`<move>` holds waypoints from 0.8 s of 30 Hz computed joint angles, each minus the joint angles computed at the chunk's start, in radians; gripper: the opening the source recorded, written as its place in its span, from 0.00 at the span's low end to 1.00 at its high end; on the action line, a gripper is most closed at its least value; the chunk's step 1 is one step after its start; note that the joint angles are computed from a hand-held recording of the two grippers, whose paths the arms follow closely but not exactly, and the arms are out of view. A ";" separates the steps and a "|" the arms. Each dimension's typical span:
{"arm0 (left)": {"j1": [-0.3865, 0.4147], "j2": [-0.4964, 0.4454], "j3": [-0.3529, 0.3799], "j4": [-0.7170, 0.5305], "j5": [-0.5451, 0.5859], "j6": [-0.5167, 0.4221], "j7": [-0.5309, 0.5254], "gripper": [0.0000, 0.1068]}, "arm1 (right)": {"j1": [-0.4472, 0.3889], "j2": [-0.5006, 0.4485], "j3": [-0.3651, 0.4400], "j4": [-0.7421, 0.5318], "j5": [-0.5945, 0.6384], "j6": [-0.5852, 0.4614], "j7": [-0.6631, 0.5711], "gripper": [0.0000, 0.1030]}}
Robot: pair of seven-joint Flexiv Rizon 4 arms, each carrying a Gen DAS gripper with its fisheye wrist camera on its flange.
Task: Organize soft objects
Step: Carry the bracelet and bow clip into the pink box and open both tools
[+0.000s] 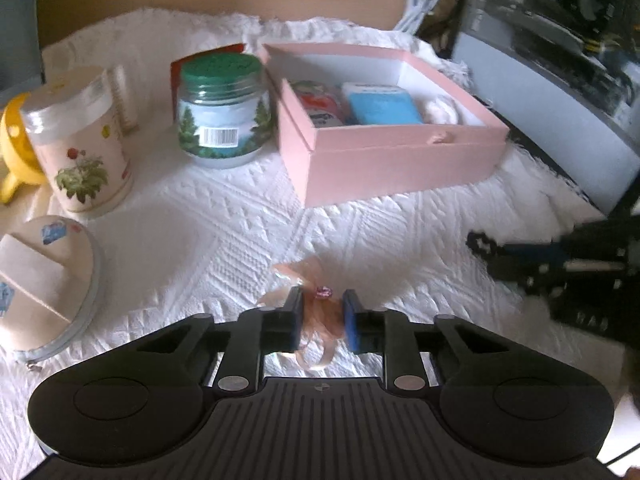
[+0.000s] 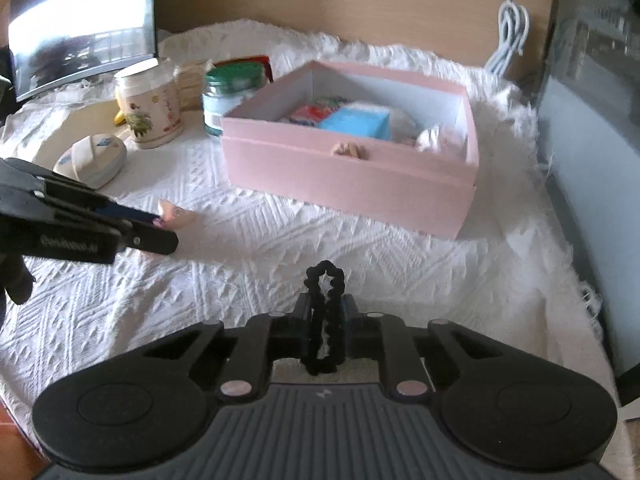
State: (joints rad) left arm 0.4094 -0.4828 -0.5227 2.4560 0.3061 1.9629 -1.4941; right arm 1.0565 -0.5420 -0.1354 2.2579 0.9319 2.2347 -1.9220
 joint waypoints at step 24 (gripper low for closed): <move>0.137 -0.317 -0.443 -0.735 0.386 -0.528 -0.330 0.23 | -0.087 0.131 -0.265 -0.340 0.136 -0.320 -0.324 0.52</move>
State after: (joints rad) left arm 0.5459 -0.8003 -0.9659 1.7208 0.6922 1.4353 -1.8245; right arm 0.9693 -0.4112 -0.4004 1.9177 1.0679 1.9147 -2.2460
